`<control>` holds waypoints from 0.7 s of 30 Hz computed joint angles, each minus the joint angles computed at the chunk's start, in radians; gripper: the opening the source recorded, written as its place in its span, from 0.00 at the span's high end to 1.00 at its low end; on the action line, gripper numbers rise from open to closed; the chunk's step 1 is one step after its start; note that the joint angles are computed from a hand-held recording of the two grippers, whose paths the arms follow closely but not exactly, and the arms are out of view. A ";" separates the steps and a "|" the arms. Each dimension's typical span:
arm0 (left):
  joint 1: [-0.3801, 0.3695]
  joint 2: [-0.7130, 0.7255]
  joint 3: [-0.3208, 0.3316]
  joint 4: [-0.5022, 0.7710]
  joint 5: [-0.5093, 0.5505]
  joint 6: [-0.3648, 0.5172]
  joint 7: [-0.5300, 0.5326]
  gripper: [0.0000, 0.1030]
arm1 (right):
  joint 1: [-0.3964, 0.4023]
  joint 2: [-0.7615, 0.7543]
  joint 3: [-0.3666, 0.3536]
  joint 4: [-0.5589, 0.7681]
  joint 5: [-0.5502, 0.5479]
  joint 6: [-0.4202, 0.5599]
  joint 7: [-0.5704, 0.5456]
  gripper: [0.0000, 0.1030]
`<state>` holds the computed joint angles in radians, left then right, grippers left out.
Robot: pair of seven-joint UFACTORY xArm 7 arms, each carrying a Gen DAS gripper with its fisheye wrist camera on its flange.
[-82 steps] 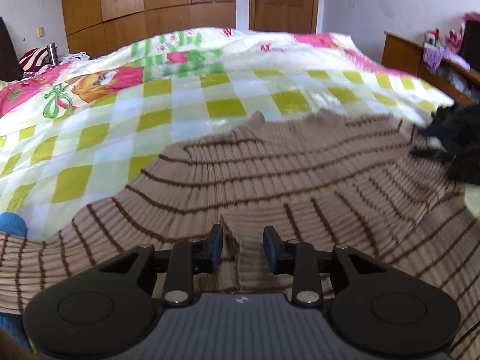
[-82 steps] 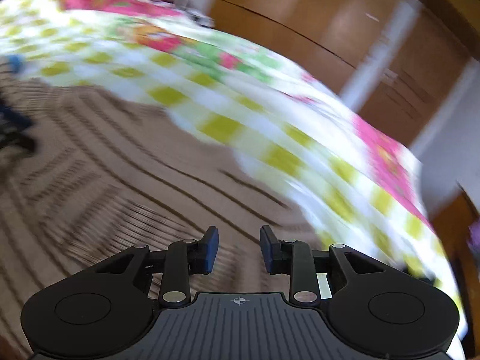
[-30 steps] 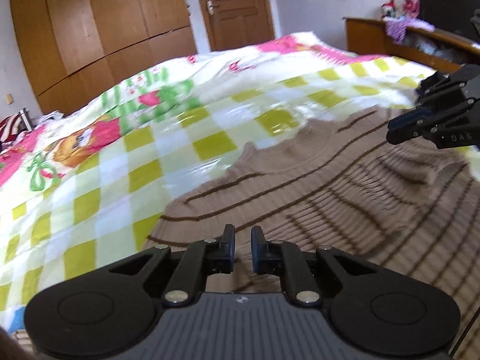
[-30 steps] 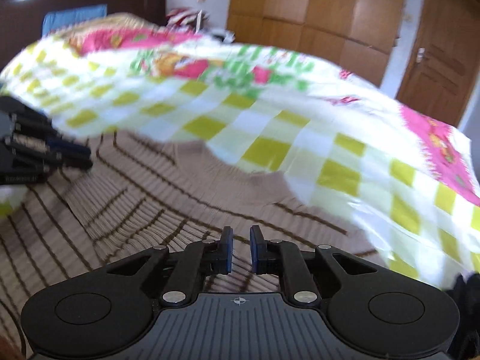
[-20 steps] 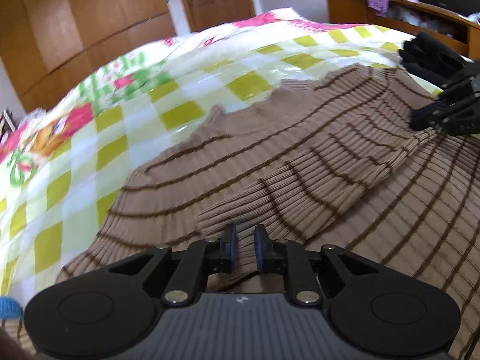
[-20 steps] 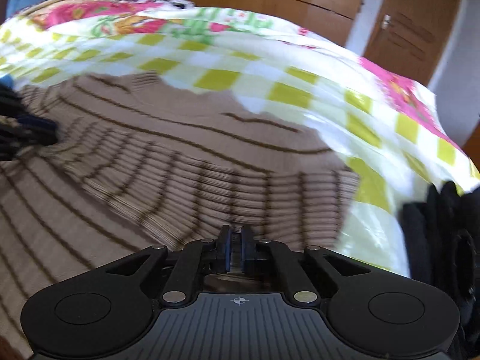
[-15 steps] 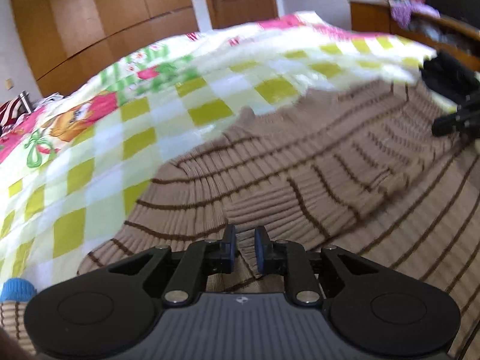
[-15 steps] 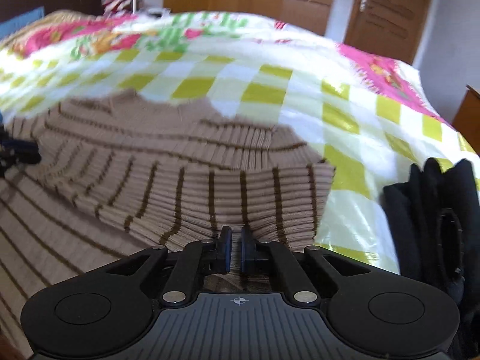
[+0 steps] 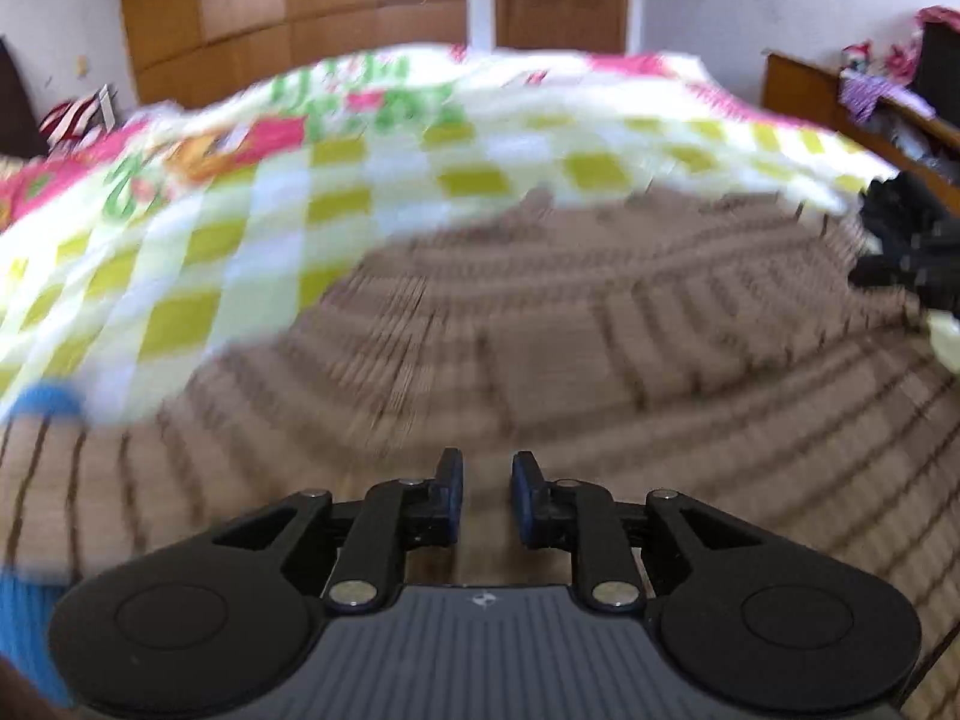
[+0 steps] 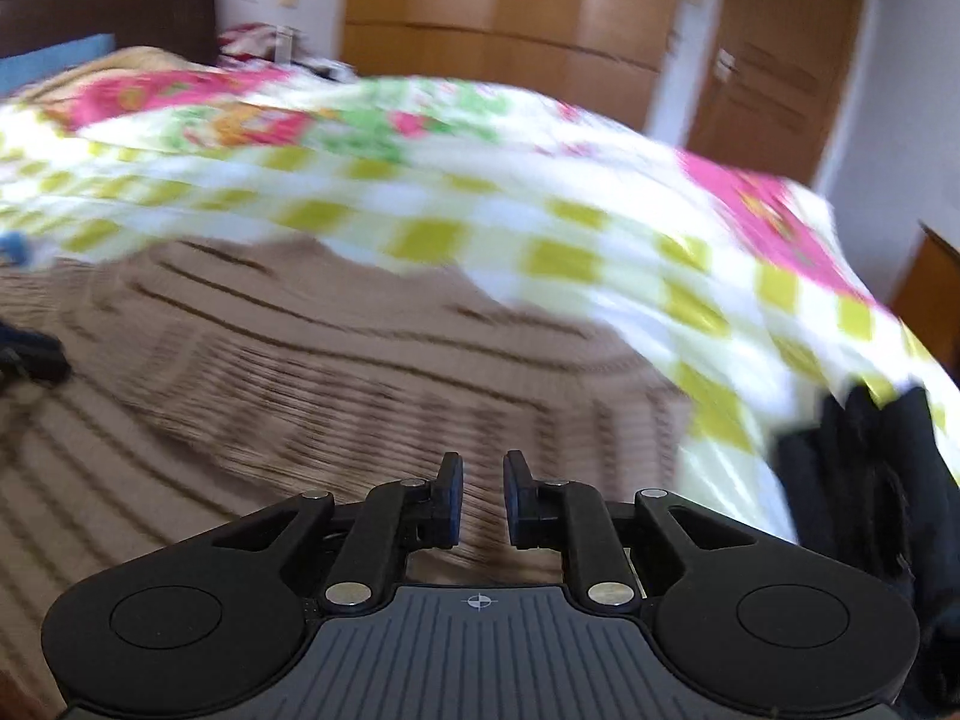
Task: Fold small clothes
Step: 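Grasp the sleeve beside the blue knit item with the right gripper and lift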
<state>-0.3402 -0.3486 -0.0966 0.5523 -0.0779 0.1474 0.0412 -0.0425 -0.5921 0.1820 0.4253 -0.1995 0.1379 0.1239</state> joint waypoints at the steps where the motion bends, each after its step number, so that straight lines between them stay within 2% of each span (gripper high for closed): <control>1: -0.008 -0.023 0.012 -0.025 -0.012 0.014 0.002 0.65 | 0.038 0.006 -0.009 0.006 0.013 -0.003 -0.007 0.85; 3: -0.011 -0.070 0.020 -0.069 -0.028 0.008 -0.006 0.65 | 0.082 0.050 0.004 0.036 0.026 0.007 -0.009 0.83; 5: -0.016 -0.121 0.030 -0.093 -0.042 0.019 -0.018 0.65 | 0.071 0.125 0.047 0.102 0.011 0.109 0.013 0.83; 7: 0.005 -0.175 0.022 -0.128 -0.037 0.001 -0.038 0.65 | 0.028 0.146 0.105 0.134 -0.047 0.151 0.097 0.81; 8: 0.016 -0.204 0.020 -0.148 -0.033 -0.006 -0.050 0.65 | 0.035 0.137 0.111 0.144 -0.062 0.163 0.120 0.80; 11: 0.027 -0.273 0.038 -0.198 -0.035 -0.008 -0.082 0.64 | 0.135 0.122 0.077 0.166 -0.040 0.138 0.111 0.81; 13: 0.035 -0.321 0.052 -0.227 -0.031 0.014 -0.088 0.64 | 0.199 0.178 0.073 0.229 -0.031 0.111 0.077 0.81; 15: 0.053 -0.383 0.059 -0.260 -0.021 0.045 -0.091 0.64 | 0.296 0.272 0.054 0.319 0.013 0.086 0.014 0.81; 18: 0.085 -0.470 0.075 -0.301 -0.004 0.096 -0.082 0.63 | 0.457 0.435 0.018 0.497 0.144 0.091 -0.152 0.80; 21: 0.103 -0.539 0.118 -0.330 -0.003 0.146 -0.051 0.61 | 0.545 0.607 0.042 0.708 0.303 0.132 -0.325 0.80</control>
